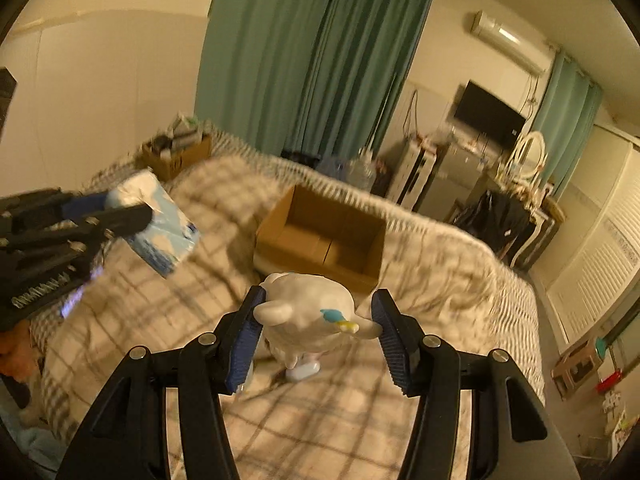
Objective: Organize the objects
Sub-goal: 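Carry tissue pack and figurine over the box and open both tools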
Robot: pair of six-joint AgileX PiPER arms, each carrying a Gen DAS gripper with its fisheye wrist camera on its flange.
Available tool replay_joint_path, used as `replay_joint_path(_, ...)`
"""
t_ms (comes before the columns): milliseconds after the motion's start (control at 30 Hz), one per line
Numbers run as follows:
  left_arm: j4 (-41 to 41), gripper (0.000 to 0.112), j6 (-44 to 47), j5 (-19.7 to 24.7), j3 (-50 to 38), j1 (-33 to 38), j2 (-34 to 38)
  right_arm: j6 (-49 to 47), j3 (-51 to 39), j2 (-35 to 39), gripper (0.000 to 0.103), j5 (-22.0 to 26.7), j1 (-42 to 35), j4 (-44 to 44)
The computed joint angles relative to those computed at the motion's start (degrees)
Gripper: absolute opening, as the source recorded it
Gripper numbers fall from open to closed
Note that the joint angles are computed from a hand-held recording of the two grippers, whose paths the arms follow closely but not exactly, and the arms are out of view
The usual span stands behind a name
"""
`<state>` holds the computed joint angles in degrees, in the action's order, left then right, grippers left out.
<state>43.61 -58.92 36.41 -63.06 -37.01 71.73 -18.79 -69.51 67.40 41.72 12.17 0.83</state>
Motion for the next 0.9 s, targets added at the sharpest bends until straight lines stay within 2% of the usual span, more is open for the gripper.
replay_joint_path(100,-1.8,0.027,3.4,-0.2,-6.1,1.5,4.1,-1.8,-6.6,2.9,0.054,2.1,-1.6,2.7)
replay_joint_path(267,-5.7,0.027,9.0,-1.6,-15.3,5.3,12.9,-0.7,-18.9,12.6,0.054,4.2,-2.0,3.1)
replay_joint_path(500,-17.9,0.027,21.1,-5.0,-27.7,12.3,28.1,1.0,-37.3,32.3,0.054,9.1,-2.1,1.4)
replay_joint_path(667,-26.4,0.027,31.6,-4.4,-37.0,15.8,39.4,2.2,-53.7,48.5,0.054,15.7,-3.3,3.0)
replay_joint_path(767,-32.1,0.027,37.6,-1.9,-44.7,18.0,47.0,0.9,-58.3,54.3,0.054,17.1,-4.4,4.3)
replay_joint_path(900,-33.1,0.027,40.2,-2.6,-49.1,19.2,52.7,0.2,-74.7,66.6,0.054,24.3,-6.0,6.0)
